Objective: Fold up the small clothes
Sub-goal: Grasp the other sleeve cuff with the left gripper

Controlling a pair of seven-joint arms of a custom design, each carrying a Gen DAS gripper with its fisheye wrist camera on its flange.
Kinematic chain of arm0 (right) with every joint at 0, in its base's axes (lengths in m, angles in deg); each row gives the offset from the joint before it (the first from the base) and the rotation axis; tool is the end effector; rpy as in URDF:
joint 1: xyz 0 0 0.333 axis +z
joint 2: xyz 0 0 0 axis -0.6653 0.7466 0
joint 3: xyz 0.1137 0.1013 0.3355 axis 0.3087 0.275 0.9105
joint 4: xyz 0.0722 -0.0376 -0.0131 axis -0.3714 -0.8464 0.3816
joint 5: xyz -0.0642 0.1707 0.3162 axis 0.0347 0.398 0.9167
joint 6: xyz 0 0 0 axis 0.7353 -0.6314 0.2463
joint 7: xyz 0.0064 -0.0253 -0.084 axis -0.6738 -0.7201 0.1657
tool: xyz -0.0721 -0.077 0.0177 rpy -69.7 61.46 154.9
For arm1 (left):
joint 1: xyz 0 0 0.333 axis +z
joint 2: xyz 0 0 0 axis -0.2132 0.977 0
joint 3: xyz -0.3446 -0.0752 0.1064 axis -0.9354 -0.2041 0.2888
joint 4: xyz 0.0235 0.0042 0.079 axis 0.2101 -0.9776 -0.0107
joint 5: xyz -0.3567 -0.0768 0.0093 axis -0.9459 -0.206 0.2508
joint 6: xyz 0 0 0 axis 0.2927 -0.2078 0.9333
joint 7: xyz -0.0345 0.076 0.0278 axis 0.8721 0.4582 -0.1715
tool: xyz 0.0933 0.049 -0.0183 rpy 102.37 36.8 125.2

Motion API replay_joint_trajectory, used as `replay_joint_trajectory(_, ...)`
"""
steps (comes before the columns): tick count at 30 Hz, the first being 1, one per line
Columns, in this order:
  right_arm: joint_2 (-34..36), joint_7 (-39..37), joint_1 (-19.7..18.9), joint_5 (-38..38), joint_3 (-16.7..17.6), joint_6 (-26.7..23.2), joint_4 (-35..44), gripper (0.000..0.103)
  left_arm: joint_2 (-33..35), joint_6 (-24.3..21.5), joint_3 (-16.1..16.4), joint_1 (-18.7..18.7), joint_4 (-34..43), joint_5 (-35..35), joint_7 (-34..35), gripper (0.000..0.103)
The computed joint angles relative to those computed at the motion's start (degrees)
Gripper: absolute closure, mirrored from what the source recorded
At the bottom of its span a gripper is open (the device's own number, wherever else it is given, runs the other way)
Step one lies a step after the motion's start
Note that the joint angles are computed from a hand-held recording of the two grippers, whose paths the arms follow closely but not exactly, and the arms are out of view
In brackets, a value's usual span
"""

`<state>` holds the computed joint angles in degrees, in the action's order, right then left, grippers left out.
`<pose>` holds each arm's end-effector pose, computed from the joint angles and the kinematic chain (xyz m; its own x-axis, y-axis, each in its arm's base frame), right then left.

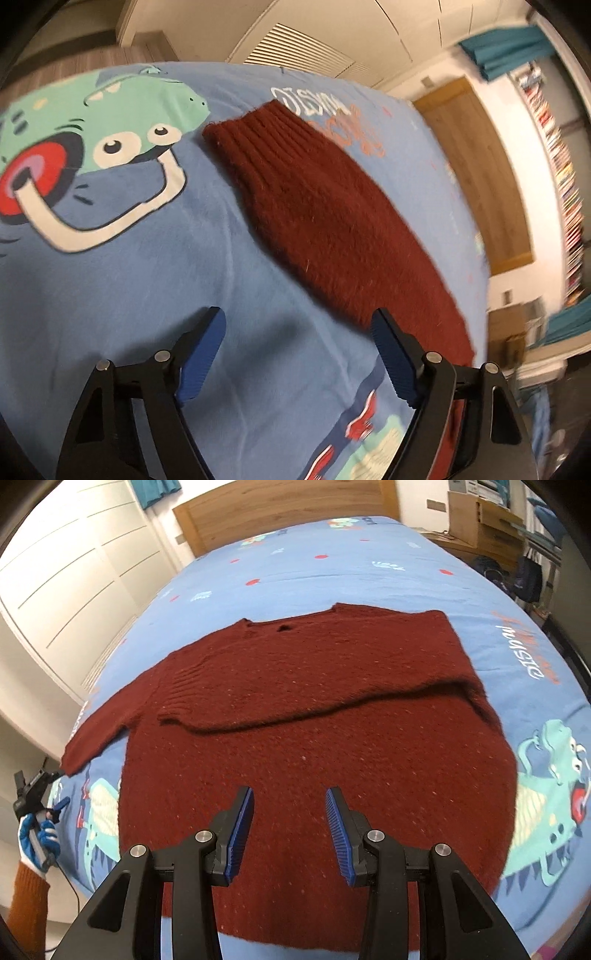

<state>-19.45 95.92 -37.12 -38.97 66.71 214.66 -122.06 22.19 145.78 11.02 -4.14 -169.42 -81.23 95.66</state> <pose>0.5992 0.0496 0.5906 0.4357 -0.8778 -0.1992 -0.7992 -0.2754 -0.5343 0.2435 0.0981 0.5289 0.6737 -0.3059 0.6727 -0.1768 -0.9506 -0.2552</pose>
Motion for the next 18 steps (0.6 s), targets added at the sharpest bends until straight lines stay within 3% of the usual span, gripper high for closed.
replay_joint_trajectory(3, -0.8, 1.0, 0.2, -1.2, -0.1, 0.2, -0.7, 0.06, -0.5, 7.5, 4.7, -3.2, -2.4, -2.6, 1.6, 0.031)
replay_joint_trajectory(10, -1.7, 3.3, 0.9, -4.2, 0.0, 0.5, -1.1, 0.06, 0.3, 26.5, 20.7, -17.0, -5.6, -6.2, 6.2, 0.05)
replay_joint_trajectory(16, -1.9, 5.1, 1.3, -6.5, 0.0, 0.3, -1.1, 0.06, 0.1, 33.6, 31.7, -26.5, -3.8, -3.2, 8.4, 0.051)
replay_joint_trajectory(18, -1.7, 5.5, 1.3, -6.9, 0.0, 0.2, -1.0, 0.06, 0.0, 34.3, 34.3, -28.5, -2.7, -2.5, 8.5, 0.056)
